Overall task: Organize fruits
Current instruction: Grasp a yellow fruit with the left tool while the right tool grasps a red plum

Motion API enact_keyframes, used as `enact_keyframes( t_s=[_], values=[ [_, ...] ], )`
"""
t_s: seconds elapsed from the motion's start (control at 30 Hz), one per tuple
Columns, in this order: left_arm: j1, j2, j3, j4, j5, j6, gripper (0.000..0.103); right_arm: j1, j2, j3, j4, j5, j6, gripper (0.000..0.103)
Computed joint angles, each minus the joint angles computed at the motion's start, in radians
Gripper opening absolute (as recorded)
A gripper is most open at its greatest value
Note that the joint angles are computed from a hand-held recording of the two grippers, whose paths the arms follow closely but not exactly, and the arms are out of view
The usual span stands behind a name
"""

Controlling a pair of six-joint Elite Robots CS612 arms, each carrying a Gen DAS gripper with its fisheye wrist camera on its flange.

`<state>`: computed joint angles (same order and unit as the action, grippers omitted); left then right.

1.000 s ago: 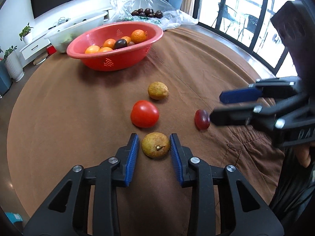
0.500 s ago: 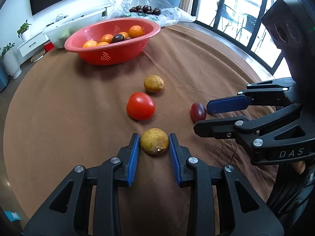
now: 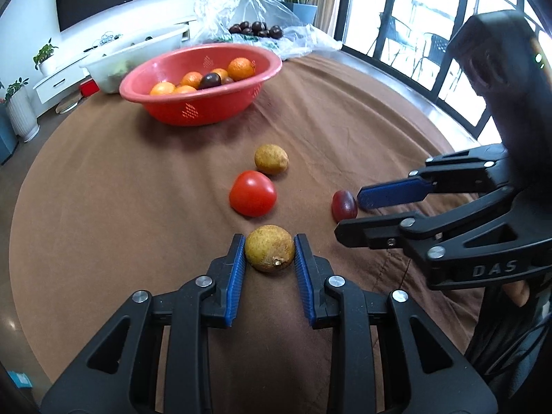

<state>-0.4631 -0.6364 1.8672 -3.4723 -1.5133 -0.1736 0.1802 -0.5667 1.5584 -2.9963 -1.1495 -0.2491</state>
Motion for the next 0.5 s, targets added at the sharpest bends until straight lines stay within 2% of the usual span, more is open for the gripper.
enact_keyframes(
  t_s=[0.2,0.5],
  values=[
    [0.006,-0.009,0.018,-0.041,0.003,-0.027,0.026,0.007,0.003,-0.014,0.016,-0.017,0.000,0.042],
    [0.009,-0.007,0.029,-0.065,-0.003,-0.042,0.026,0.023,0.007,-0.033,0.032,-0.084,0.005,0.038]
  ],
)
